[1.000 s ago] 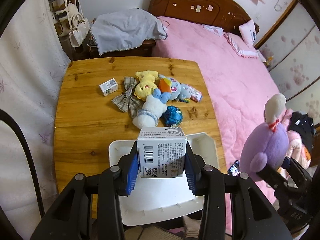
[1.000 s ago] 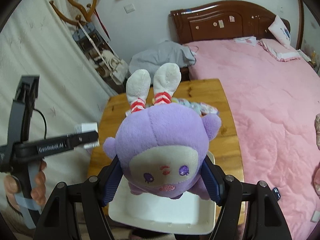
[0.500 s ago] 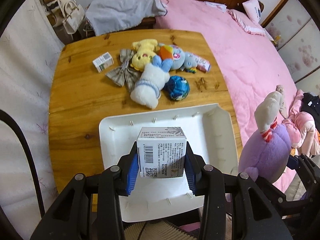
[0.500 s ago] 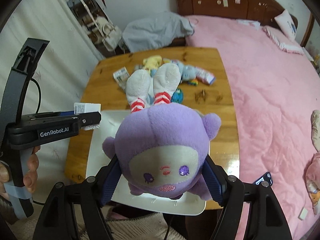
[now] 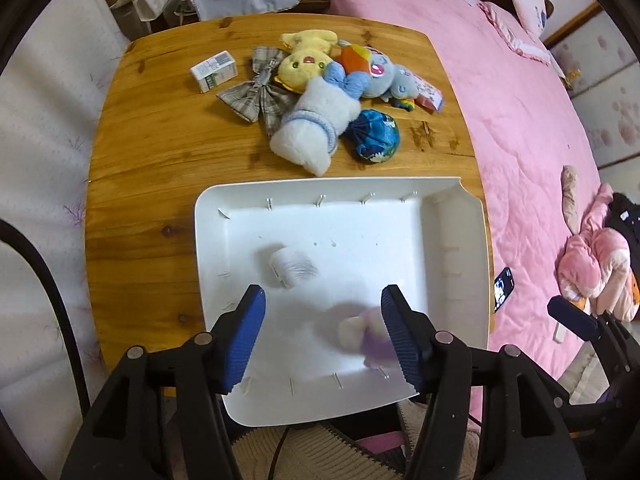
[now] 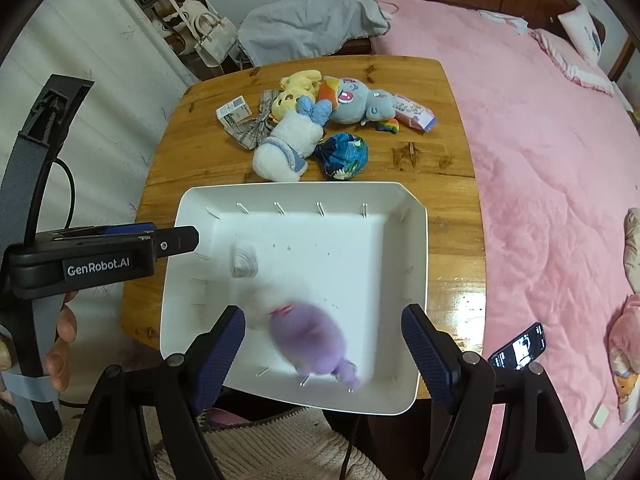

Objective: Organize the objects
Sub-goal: 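Lower the box and purple doll into the white tray and open both tools, then grasp the barcode card with left tool while right tool grasps the white bunny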

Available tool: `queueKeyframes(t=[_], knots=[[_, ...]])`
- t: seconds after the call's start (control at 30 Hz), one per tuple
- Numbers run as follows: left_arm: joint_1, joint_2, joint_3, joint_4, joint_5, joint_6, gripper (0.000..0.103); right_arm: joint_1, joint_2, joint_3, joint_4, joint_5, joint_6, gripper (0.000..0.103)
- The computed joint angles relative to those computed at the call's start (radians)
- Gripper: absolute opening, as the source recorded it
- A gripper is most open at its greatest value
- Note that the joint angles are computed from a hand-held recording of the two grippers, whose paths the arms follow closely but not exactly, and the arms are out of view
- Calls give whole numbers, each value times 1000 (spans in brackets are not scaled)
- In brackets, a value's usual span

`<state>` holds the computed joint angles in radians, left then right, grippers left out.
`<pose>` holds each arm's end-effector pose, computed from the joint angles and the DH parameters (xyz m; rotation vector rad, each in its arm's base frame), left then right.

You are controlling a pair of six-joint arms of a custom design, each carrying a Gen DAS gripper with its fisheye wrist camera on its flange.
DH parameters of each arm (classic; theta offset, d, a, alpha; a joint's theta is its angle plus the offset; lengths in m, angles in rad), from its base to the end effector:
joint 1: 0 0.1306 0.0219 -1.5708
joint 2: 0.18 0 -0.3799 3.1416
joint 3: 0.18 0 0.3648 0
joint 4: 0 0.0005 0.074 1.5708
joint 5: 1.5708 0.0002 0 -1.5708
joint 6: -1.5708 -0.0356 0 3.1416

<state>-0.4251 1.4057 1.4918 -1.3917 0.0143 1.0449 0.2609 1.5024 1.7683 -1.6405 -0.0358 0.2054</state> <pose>0.3818 -0.1739 0.4360 -0.8944 2.8022 -0.2787 0.4224 0.1136 0.4965 -0.6857 2.8650 0.0607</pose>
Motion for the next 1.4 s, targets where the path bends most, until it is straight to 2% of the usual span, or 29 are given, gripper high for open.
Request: queueKeyframes(t=[0.03,0.07,0.23,0.33,0.53,0.67,0.87,0.9,1.0,1.03,1.4], knots=[[2,-3,-3,3,1,2,65,2,0,0,1,0,1,81],[8,-15,-16,20,23,-55,65,4,1,1,0,1,0,81],[5,-20,-10,23,19,-70,65,11,4,4,-1,0,-4,81],[6,-15,1,8,18,-65,65,14,4,7,2,-1,-8,81],[13,-73,-52,106,28,-54,65,15,3,6,6,-6,-14,81],[15,-88,-59,112,10,-47,65,17,2,7,6,-8,-22,81],[17,-94,-62,106,23,-64,65,26,0,7,8,-9,-33,81],[15,-96,-63,103,14,-69,65,29,0,6,9,-10,-37,81],[-6,-83,-38,38,-86,-67,65,36,-3,4,12,-11,-46,81],[-4,-89,-41,40,-90,-66,65,38,-5,3,14,-12,-48,81],[47,-124,-97,88,-2,-85,65,45,-5,28,47,-33,-97,81]])
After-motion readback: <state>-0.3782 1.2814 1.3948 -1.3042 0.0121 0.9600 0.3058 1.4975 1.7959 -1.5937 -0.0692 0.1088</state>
